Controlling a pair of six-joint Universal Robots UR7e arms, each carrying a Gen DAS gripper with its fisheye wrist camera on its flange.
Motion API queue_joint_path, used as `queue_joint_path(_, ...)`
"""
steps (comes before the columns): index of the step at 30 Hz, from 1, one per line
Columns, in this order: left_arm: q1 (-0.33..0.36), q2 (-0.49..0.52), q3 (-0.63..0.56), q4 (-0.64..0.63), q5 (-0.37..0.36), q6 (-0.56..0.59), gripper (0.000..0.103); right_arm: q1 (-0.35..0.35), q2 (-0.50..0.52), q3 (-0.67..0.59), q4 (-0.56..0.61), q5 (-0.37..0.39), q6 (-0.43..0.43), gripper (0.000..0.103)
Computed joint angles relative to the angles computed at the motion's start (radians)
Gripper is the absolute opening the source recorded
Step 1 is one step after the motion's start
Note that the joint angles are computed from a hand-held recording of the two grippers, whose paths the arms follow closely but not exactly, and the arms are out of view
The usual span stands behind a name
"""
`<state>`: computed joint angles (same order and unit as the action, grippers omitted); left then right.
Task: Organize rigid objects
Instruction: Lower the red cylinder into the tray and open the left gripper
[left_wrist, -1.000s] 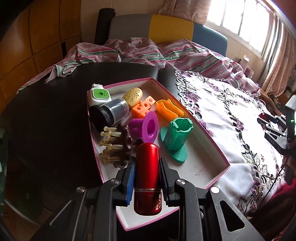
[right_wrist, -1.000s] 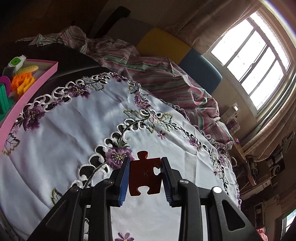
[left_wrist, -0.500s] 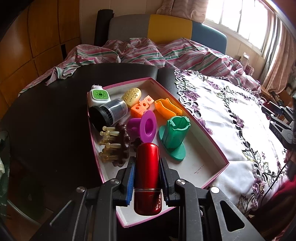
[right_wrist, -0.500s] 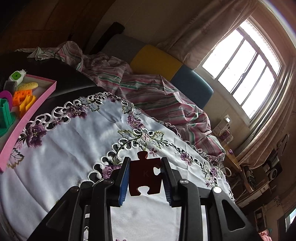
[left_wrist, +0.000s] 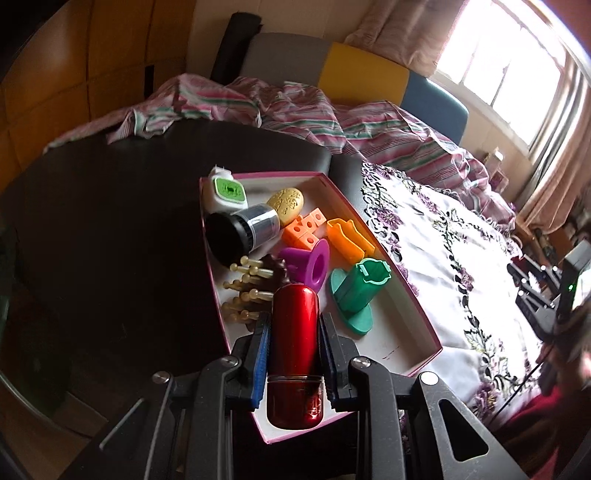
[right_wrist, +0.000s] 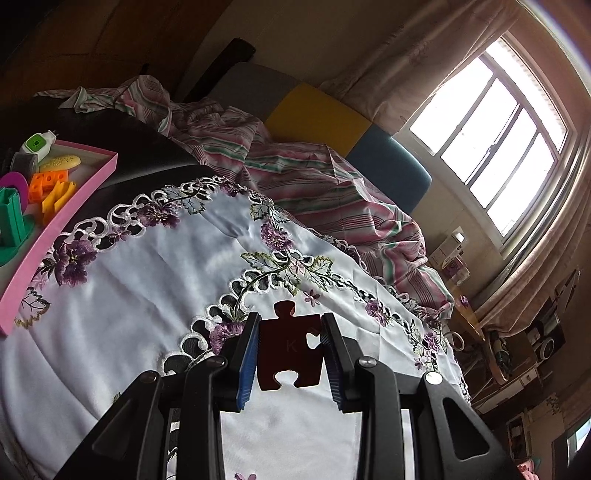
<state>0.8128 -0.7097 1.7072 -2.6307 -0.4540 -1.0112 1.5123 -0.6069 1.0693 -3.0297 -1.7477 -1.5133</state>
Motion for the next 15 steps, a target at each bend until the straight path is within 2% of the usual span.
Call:
queue_joint_path(5, 0.016, 0.026, -0.013, -0.096, -0.062, 0.088, 0.025, 0.001, 0.008, -0.015, 0.01, -0.019, 0.005, 0.032)
queue_joint_path(10, 0.052, 0.043, -0.059, 0.035, -0.089, 0.014, 0.025, 0.001, 0.016, -0.031, 0.02, -0.037, 0.01, 0.032)
queue_joint_path(15, 0.071, 0.047, -0.06, 0.076, -0.082, -0.02, 0.025, 0.001, 0.024, -0.037, 0.022, -0.054, -0.001, 0.032)
